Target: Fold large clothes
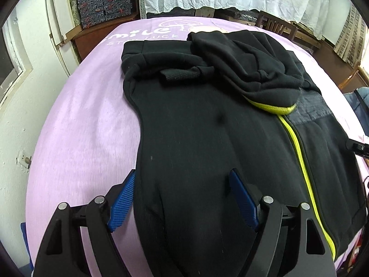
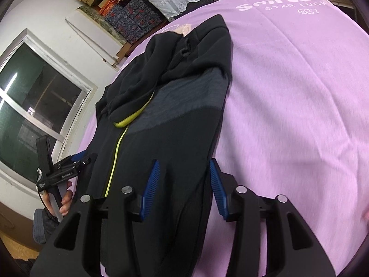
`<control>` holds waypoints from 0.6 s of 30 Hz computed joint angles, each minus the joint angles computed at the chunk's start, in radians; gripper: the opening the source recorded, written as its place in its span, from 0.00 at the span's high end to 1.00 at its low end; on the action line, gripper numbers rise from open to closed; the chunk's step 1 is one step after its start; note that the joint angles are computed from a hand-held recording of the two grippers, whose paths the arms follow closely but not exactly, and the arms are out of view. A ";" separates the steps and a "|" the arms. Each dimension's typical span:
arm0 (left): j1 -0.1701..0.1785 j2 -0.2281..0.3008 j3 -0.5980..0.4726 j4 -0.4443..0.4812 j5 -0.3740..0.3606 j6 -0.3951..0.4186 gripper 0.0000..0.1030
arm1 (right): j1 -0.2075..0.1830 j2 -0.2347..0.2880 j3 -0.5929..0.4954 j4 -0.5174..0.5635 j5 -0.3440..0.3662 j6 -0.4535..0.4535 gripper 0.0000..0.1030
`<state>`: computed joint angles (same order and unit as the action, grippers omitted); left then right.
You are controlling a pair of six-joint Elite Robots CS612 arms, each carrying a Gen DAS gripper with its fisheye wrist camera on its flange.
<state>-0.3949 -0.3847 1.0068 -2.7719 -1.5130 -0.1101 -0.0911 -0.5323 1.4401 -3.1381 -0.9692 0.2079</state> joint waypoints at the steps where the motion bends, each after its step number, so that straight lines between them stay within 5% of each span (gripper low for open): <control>1: -0.002 -0.007 0.014 -0.010 0.006 0.004 0.23 | -0.001 -0.003 0.009 -0.006 0.005 0.000 0.57; 18: -0.031 -0.080 0.207 -0.166 0.012 0.027 0.23 | -0.002 -0.056 0.167 -0.105 0.037 -0.053 0.56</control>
